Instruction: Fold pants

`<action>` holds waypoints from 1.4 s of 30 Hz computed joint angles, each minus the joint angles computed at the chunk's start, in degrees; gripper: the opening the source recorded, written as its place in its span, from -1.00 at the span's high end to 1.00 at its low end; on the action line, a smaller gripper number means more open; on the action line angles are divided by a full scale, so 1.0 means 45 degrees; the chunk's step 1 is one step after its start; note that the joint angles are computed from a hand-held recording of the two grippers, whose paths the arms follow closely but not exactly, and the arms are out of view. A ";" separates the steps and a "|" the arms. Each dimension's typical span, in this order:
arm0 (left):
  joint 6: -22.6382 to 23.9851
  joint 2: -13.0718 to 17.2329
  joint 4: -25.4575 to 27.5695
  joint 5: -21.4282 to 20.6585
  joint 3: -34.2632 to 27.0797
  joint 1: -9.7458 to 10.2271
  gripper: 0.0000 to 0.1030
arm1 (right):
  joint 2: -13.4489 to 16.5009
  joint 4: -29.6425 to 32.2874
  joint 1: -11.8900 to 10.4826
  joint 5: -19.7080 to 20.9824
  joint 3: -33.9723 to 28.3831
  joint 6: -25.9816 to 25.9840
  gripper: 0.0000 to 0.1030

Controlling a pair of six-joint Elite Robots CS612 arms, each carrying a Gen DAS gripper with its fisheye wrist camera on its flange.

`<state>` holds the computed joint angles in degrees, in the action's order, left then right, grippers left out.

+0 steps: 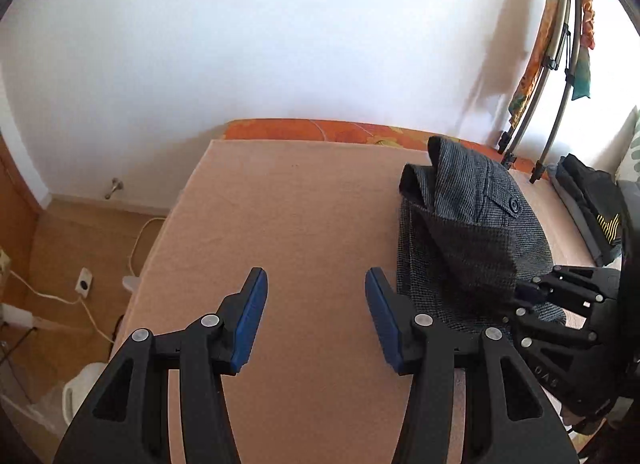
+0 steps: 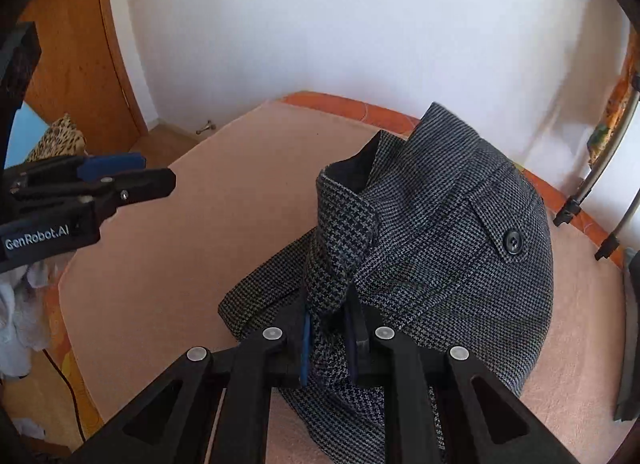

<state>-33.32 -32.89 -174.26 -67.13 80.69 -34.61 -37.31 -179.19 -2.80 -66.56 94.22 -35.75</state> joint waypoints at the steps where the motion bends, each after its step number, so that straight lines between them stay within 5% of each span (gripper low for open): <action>1: -0.0037 0.0035 -0.0012 -0.0007 -0.0034 0.0012 0.01 | 0.0075 0.0082 0.0072 -0.0140 -0.0086 -0.0167 0.76; 5: -0.0067 -0.0012 -0.0025 0.0112 -0.0004 -0.0017 0.01 | 0.0190 0.0163 0.0106 -0.0114 -0.0050 -0.0868 0.66; 9: -0.0157 -0.0032 -0.0121 0.0173 -0.0050 -0.0049 0.01 | -0.0267 0.2201 -0.0464 0.2455 0.0256 -0.2072 0.19; 12: 0.0013 -0.0033 -0.0208 0.0086 -0.0151 -0.0120 0.01 | -0.0709 0.2526 -0.0993 0.3931 0.0761 -0.2921 0.23; 16: 0.0467 0.0075 -0.0431 -0.0236 -0.0438 -0.0261 0.01 | -0.0985 0.2206 -0.1687 0.4834 0.1052 -0.2426 0.14; 22: 0.1403 0.0628 0.0434 -0.0826 -0.1575 -0.0479 0.00 | -0.0636 0.1590 -0.2012 0.4361 0.0073 -0.0249 0.09; 26: 0.1338 0.1006 0.1360 -0.1128 -0.2170 -0.0466 0.00 | -0.0243 0.1486 -0.2160 0.3831 -0.0852 0.1102 -0.35; 29: 0.1602 0.1207 0.2030 -0.0785 -0.2374 -0.0532 0.00 | -0.0017 0.2202 -0.2283 0.3743 -0.1441 0.1369 -0.36; 37: 0.0699 0.1275 0.2230 -0.1365 -0.2210 -0.0347 -0.06 | 0.0743 0.3685 -0.2335 0.3606 -0.2804 0.2099 -0.38; 42: -0.0861 0.0882 0.1994 -0.2280 -0.1722 -0.0111 -0.27 | 0.1233 0.4416 -0.2369 0.3834 -0.3644 0.2752 -0.50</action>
